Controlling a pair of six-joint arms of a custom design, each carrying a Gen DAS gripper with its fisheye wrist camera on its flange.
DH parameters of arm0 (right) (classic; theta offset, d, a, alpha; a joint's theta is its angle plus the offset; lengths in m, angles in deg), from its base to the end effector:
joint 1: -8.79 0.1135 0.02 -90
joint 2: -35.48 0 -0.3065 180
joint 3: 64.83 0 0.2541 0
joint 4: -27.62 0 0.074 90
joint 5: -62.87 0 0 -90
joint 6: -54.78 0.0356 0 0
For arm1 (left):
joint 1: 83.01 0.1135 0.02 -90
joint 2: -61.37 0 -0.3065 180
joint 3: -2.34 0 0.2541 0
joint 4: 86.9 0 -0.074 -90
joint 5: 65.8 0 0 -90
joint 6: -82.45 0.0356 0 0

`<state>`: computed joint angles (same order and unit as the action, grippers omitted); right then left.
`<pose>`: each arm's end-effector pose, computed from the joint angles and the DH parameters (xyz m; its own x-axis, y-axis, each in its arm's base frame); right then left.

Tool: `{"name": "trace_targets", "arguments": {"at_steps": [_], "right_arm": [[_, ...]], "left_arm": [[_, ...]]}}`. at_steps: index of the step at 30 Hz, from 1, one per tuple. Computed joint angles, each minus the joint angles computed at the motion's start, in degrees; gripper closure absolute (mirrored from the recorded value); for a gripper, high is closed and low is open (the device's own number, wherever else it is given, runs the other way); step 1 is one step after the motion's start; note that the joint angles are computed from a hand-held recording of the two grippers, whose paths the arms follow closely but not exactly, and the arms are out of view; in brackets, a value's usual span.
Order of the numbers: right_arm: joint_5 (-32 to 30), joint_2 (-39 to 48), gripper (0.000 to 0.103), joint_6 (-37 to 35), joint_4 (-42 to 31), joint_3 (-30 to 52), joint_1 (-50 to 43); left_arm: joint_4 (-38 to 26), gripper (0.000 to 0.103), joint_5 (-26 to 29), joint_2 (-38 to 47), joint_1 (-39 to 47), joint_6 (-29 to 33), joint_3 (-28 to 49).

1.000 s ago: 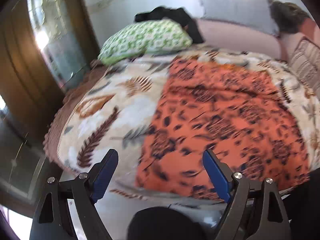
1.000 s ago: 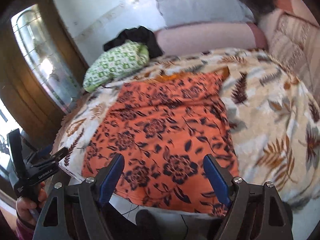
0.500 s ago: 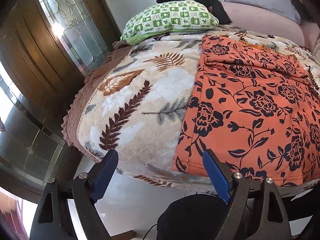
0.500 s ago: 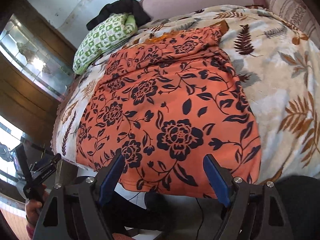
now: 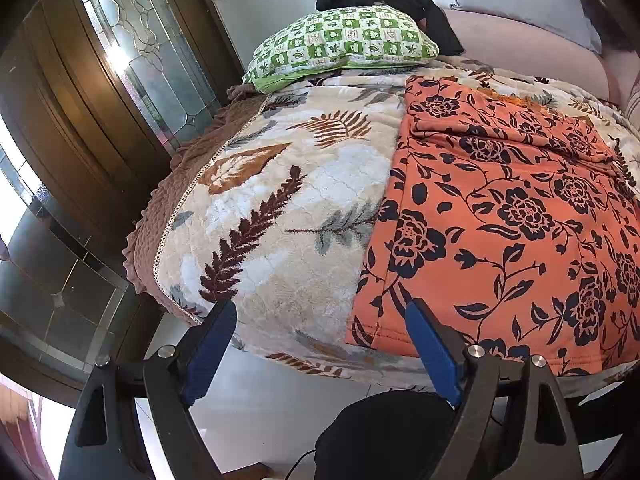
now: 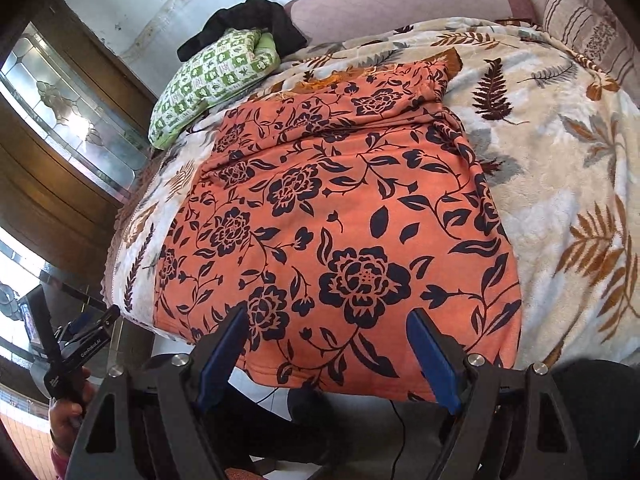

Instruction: Fold small clothes

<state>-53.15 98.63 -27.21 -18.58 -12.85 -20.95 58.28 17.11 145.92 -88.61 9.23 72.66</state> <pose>0.1710 -0.0797 0.2485 -0.6906 0.5388 -0.4825 0.3399 0.8306 0.4410 0.3078 -0.0258 0.2736 -0.7150 0.3580 -0.6006 0.2326 0.9318 0.2785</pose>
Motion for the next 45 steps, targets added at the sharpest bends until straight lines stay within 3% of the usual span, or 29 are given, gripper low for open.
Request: {"name": "trace_targets", "arguments": {"at_steps": [7,16,20,23,25,27,33,37,39,41,45], "right_arm": [[1.7,-0.1,0.019,-0.9,-0.9,0.6,-2.8],[1.6,2.6,0.019,-3.4,-1.6,1.6,-11.7],[1.2,4.2,0.019,-3.2,-1.0,1.4,-12.2],[1.2,4.4,0.019,-2.4,-0.5,1.0,-11.4],[1.4,4.3,0.019,-2.3,-0.3,0.9,-11.1],[1.4,4.3,0.019,-2.1,-0.3,0.9,-11.0],[-0.1,4.8,0.019,-2.1,-0.6,0.8,-13.0],[-0.8,5.5,0.019,-2.3,-0.6,1.0,-14.4],[-0.8,6.0,0.019,-2.6,-0.8,1.2,-15.1],[-1.0,6.6,0.019,-3.5,-1.0,1.6,-16.7],[0.3,9.2,0.019,-5.5,-1.0,2.6,-21.1]], "left_arm": [[-2.7,0.016,3.0,2.8,1.7,0.1,1.8],[-12.5,0.016,15.3,16.4,10.0,2.2,12.8],[-18.2,0.016,23.1,20.9,11.2,5.8,16.5],[-19.1,0.016,25.3,22.9,10.5,7.6,16.8],[-20.0,0.024,27.6,24.2,10.3,8.6,17.3],[-21.9,0.047,29.2,25.9,10.1,8.9,18.8],[-23.9,0.06,33.1,27.9,10.4,10.0,20.4],[-24.6,0.06,32.7,28.4,11.1,10.3,21.7],[-24.0,0.052,30.1,28.8,10.6,8.6,22.2],[-24.5,0.045,30.9,29.5,10.7,7.3,22.9],[-23.8,0.044,31.3,28.8,9.2,7.8,22.0]]}}
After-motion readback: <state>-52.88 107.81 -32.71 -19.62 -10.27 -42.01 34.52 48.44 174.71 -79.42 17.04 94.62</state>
